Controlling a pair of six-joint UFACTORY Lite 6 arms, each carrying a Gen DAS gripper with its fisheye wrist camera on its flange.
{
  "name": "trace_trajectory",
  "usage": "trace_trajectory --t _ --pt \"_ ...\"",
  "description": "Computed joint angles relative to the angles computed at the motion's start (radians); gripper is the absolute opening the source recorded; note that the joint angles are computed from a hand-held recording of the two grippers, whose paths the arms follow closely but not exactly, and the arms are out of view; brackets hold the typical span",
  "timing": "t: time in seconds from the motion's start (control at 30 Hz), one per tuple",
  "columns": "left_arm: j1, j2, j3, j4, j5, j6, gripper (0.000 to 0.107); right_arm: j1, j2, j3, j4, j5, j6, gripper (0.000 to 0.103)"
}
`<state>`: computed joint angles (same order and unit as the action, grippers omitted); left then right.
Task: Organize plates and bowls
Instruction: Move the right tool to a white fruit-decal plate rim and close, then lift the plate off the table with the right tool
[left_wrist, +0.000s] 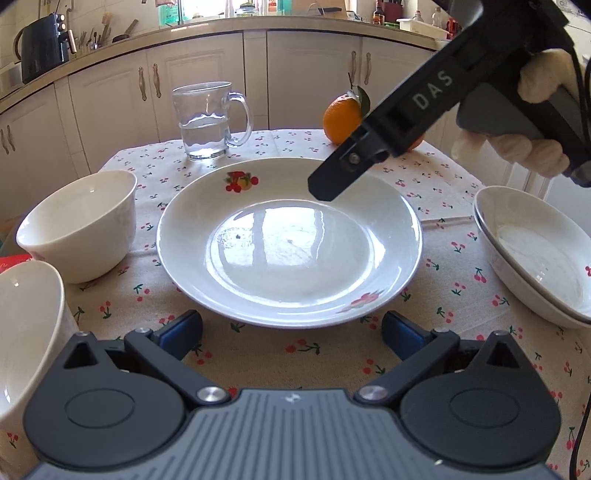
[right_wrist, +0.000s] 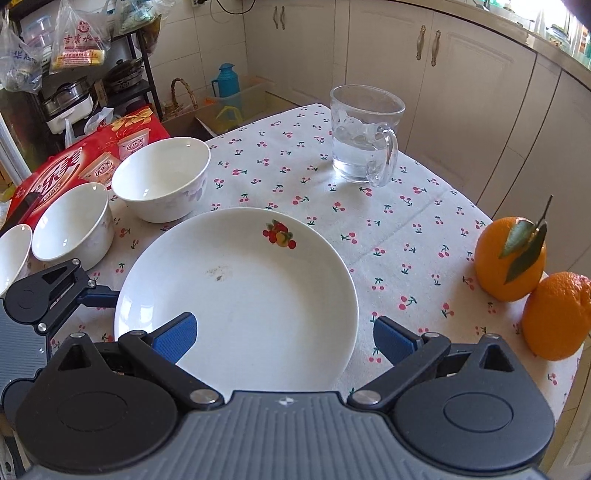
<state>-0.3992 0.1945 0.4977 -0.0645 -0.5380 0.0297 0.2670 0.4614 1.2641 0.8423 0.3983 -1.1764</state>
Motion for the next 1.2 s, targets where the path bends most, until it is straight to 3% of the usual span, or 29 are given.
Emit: trace_trajectory --t 0.23,0.3,0.6,0.77,1.2 --pt "0.015 -0.011 -0.008 0.057 -0.001 -0.026 0.094 -0.021 0.183 0.224 -0.059 0.104 0.024 0.100" --pt "0.020 -0.016 -0.010 0.064 -0.002 -0.028 0.089 -0.026 0.251 0.312 -0.075 0.152 0.047 0.092" --pt "0.033 -0.014 -0.007 0.089 -0.003 -0.037 0.089 -0.051 0.480 0.626 -0.135 0.326 0.120 0.073" --pt "0.039 -0.008 -0.001 0.093 -0.006 -0.036 0.089 -0.060 0.579 0.782 -0.143 0.426 0.143 0.072" --pt "0.062 0.001 0.010 0.158 -0.006 -0.058 0.090 -0.076 0.602 0.815 -0.122 0.469 0.136 0.071"
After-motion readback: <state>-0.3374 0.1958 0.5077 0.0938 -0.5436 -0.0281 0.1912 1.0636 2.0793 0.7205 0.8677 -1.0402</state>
